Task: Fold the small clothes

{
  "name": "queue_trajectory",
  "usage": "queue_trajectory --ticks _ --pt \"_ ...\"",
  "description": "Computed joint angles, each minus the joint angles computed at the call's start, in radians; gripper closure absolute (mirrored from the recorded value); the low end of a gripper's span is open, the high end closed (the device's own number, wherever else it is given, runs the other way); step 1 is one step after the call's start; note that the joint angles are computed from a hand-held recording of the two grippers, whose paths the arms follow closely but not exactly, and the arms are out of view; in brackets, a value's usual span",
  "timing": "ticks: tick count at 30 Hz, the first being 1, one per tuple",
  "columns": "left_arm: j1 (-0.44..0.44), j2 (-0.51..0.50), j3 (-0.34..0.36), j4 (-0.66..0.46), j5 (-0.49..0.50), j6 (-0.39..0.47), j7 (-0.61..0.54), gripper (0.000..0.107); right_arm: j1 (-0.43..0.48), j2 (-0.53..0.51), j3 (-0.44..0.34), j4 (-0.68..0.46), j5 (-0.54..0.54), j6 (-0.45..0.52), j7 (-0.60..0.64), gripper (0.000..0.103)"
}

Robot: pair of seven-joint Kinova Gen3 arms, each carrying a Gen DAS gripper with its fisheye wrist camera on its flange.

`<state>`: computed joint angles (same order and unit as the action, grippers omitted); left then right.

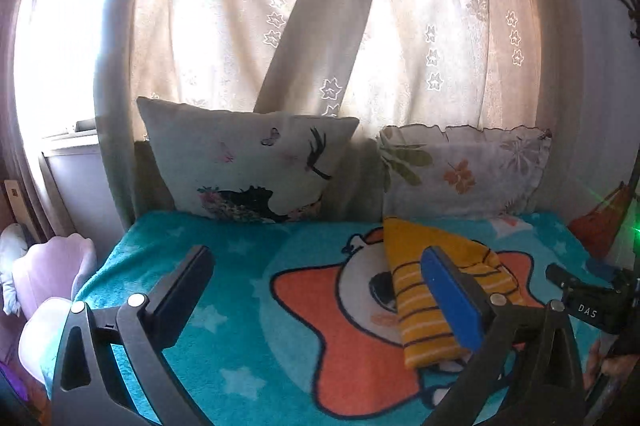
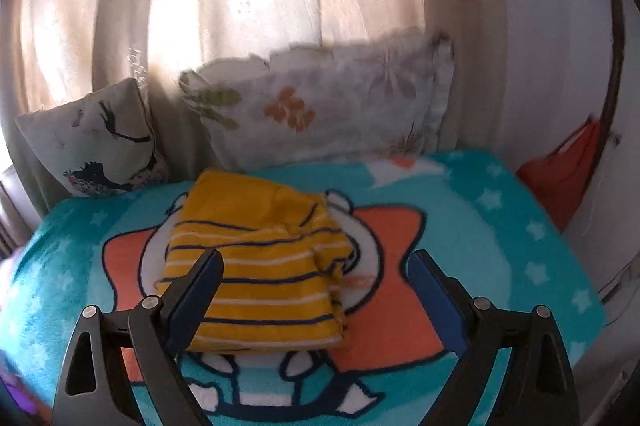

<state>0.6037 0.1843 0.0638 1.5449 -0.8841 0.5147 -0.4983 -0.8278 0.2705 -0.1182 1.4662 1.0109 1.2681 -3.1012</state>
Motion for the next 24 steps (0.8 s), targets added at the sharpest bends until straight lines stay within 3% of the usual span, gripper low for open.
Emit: queue_trajectory --ticks 2,5,9,11,13,19,24 --pt "-0.042 -0.022 0.015 0.022 0.079 -0.027 -0.081 0.004 -0.093 0.042 0.044 -0.019 0.081 0.081 -0.032 0.006" --pt "-0.177 -0.032 0.138 0.029 0.182 0.009 -0.203 0.004 -0.148 0.111 0.061 -0.096 0.105 0.156 -0.023 0.002" --pt "-0.362 -0.012 0.314 0.006 0.321 0.106 -0.366 0.004 -0.014 0.145 -0.073 -0.2 -0.032 0.092 0.048 0.002" --pt "-0.428 -0.011 0.354 0.007 0.403 0.125 -0.444 0.004 0.028 0.155 -0.119 -0.224 -0.078 0.058 0.067 0.002" --pt "-0.427 -0.014 0.32 0.006 0.484 0.14 -0.509 0.004 0.055 0.172 -0.145 -0.259 -0.137 0.024 0.102 0.002" --pt "-0.269 -0.008 0.079 0.003 0.652 0.158 -0.647 0.004 0.015 0.22 -0.122 -0.323 -0.239 0.016 0.157 0.002" --pt "-0.305 0.025 0.084 -0.027 0.812 0.196 -0.798 0.004 -0.02 0.248 -0.082 -0.349 -0.316 0.041 0.18 0.002"
